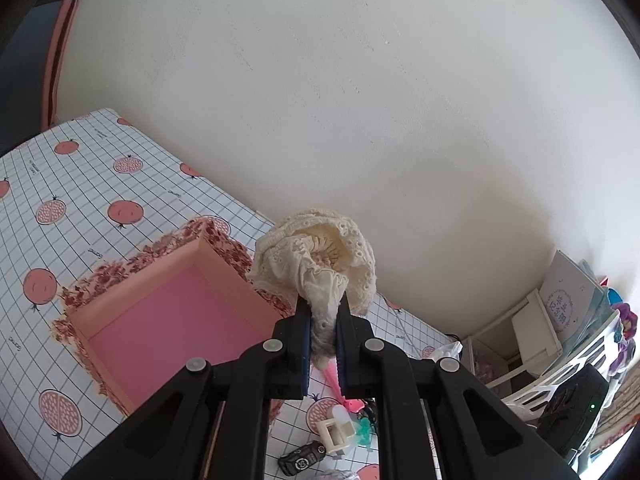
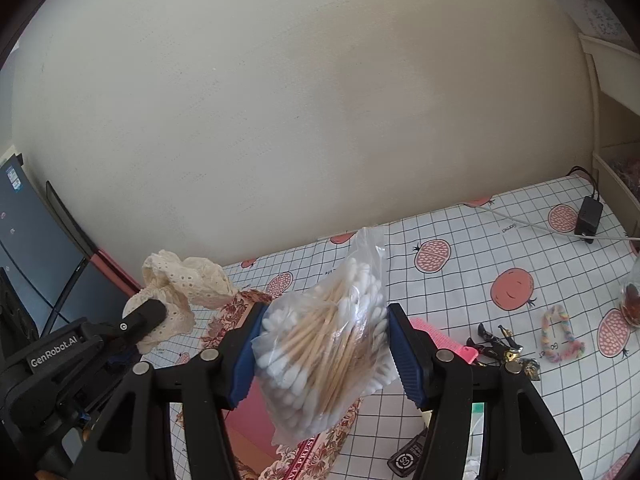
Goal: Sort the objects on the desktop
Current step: 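Lift the scrunchie and swab bag and carry both over the floral box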
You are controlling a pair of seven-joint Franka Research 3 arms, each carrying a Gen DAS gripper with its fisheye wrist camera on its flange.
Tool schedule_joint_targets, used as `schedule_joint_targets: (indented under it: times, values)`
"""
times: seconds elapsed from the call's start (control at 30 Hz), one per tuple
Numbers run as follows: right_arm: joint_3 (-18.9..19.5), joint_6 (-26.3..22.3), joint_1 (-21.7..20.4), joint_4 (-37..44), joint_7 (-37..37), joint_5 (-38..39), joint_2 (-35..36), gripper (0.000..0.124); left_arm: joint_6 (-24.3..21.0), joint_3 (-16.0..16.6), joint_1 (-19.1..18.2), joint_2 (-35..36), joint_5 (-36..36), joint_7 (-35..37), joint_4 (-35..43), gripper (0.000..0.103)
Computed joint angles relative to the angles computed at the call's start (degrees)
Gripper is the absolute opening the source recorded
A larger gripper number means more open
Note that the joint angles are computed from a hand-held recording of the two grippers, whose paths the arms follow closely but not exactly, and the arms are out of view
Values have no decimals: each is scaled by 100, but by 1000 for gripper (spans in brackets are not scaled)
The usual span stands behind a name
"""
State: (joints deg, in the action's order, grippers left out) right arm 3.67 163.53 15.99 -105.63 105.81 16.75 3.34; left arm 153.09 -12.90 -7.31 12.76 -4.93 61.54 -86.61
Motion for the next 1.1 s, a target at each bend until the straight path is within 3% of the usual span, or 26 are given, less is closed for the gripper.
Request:
schedule_joint_targets:
  times: [0.3, 0.7, 1.1]
  values:
    - [94, -55, 145, 217, -153, -23, 199, 62, 47, 251, 28, -338, 606, -513, -346, 10]
    - [178, -107, 345, 535, -422, 92, 550, 62, -327, 438, 66, -380, 1527, -1193, -359, 10]
    - [319, -372, 417, 1014, -897, 392, 1064, 62, -801, 444, 141, -146, 1688, -1320, -165, 10]
